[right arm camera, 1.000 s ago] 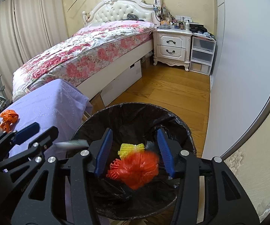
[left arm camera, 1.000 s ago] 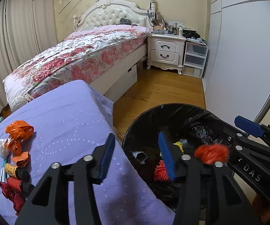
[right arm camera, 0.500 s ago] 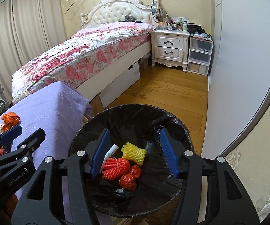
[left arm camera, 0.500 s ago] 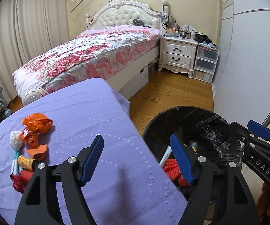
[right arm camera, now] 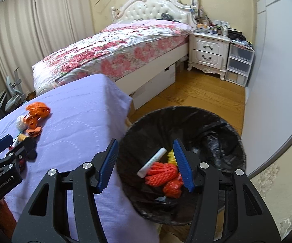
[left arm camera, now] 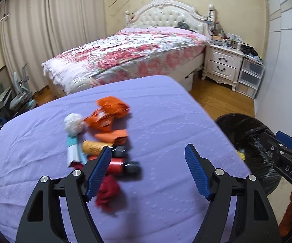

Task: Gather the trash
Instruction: 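Grasp the dark red ribbon with the left tool and lift it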

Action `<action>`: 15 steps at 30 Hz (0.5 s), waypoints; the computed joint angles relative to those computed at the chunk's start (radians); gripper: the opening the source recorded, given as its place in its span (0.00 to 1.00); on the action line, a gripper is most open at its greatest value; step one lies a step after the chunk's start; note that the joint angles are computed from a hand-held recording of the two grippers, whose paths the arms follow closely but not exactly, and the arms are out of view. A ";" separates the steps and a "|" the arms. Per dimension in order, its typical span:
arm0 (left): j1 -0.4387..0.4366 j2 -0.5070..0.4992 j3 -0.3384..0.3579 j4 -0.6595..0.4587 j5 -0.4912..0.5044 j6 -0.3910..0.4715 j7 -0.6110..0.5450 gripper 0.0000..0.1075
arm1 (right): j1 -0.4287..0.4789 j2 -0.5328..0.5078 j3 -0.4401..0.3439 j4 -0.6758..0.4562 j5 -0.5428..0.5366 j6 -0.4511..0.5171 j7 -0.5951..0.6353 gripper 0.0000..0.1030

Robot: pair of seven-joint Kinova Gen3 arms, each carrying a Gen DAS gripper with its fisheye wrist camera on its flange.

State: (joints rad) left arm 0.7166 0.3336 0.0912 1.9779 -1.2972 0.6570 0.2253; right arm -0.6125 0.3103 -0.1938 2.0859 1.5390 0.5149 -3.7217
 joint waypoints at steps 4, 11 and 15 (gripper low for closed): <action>-0.015 -0.024 -0.005 0.044 0.016 0.010 0.016 0.68 | -0.028 0.020 -0.009 -0.036 -0.032 -0.006 0.055 0.53; -0.069 -0.041 0.001 0.095 0.046 -0.016 0.026 0.68 | -0.094 0.050 0.011 -0.090 -0.098 -0.020 0.157 0.53; -0.105 -0.044 -0.004 0.100 0.083 -0.073 -0.018 0.68 | -0.124 0.059 0.032 -0.103 -0.120 -0.030 0.187 0.54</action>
